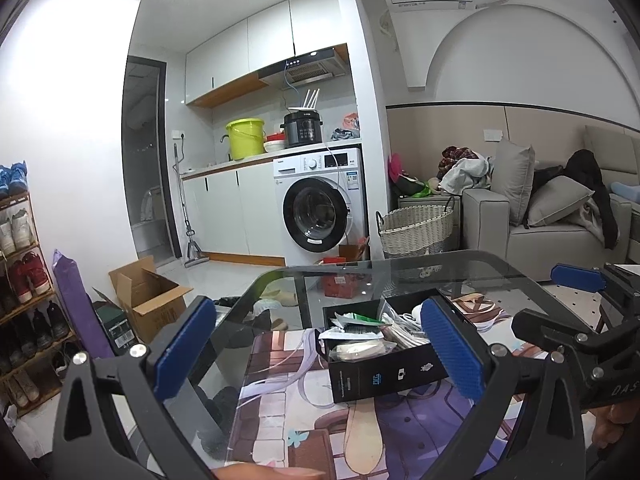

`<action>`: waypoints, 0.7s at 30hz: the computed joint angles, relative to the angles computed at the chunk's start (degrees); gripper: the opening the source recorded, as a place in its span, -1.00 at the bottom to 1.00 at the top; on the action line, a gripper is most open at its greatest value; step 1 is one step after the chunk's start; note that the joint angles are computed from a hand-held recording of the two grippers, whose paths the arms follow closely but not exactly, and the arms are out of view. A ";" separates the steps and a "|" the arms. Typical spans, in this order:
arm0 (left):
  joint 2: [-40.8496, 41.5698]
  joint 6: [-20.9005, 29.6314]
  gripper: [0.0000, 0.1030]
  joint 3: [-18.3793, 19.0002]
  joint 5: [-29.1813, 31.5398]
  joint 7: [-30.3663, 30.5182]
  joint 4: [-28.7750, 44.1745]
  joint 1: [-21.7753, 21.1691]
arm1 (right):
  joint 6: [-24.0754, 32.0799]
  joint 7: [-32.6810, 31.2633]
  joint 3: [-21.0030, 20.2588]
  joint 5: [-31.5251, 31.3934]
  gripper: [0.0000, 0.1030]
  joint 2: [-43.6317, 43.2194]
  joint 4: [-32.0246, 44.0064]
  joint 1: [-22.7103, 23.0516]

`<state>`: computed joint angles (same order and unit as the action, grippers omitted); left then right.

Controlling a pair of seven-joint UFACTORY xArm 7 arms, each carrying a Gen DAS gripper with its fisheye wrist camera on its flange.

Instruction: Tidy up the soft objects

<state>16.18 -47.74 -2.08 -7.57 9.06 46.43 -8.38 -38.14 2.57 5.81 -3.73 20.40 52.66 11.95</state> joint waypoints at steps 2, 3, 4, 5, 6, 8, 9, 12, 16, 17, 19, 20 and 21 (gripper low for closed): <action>-0.19 0.57 1.00 -0.03 0.22 -0.65 0.05 0.27 | 0.32 0.37 0.10 -0.29 0.92 0.14 0.19 -0.18; -0.20 0.67 1.00 -0.04 0.20 -0.96 0.08 0.35 | 0.45 0.54 0.17 -0.38 0.92 0.22 0.24 -0.21; -0.28 0.86 1.00 -0.08 0.55 -1.59 0.07 0.60 | 0.46 0.66 0.21 -0.56 0.92 0.29 0.27 -0.25; -0.35 1.08 1.00 -0.11 0.98 -2.17 0.07 0.85 | 0.32 0.58 0.17 -0.51 0.92 0.25 0.11 -0.16; -0.33 1.20 1.00 -0.07 0.95 -2.25 0.12 0.83 | 0.07 0.27 0.04 -0.25 0.92 0.32 0.08 0.07; -0.33 1.23 1.00 -0.01 0.70 -2.12 0.07 0.65 | -0.06 0.08 0.00 -0.19 0.92 0.37 0.07 0.18; -0.32 1.18 1.00 0.01 0.78 -2.17 0.07 0.66 | -0.13 0.11 0.02 -0.05 0.92 0.33 -0.03 0.22; -0.28 0.65 1.00 0.10 0.74 -2.01 -0.06 0.60 | -0.09 -0.32 -0.14 0.56 0.92 0.30 -0.04 0.57; -0.35 0.69 1.00 0.05 1.24 -2.41 -0.16 0.80 | 0.09 -0.11 0.04 0.43 0.92 0.23 -0.19 0.44; -0.33 0.72 1.00 0.04 1.21 -2.39 -0.11 0.76 | 0.11 -0.05 0.09 0.33 0.92 0.22 -0.21 0.43; -0.36 0.72 1.00 0.04 1.00 -2.07 -0.15 0.57 | 0.00 -0.24 0.01 0.25 0.92 0.18 -0.28 0.46; -0.41 0.77 1.00 0.03 0.95 -1.99 -0.18 0.52 | -0.16 -0.30 0.01 0.22 0.92 0.23 -0.30 0.47; -0.48 0.88 1.00 0.02 0.99 -1.99 -0.20 0.52 | -0.26 -0.35 0.01 0.25 0.92 0.24 -0.33 0.51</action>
<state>15.70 -46.86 -2.06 -6.58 7.07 46.23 -7.86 -38.40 2.22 5.82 -3.48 20.64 52.33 12.46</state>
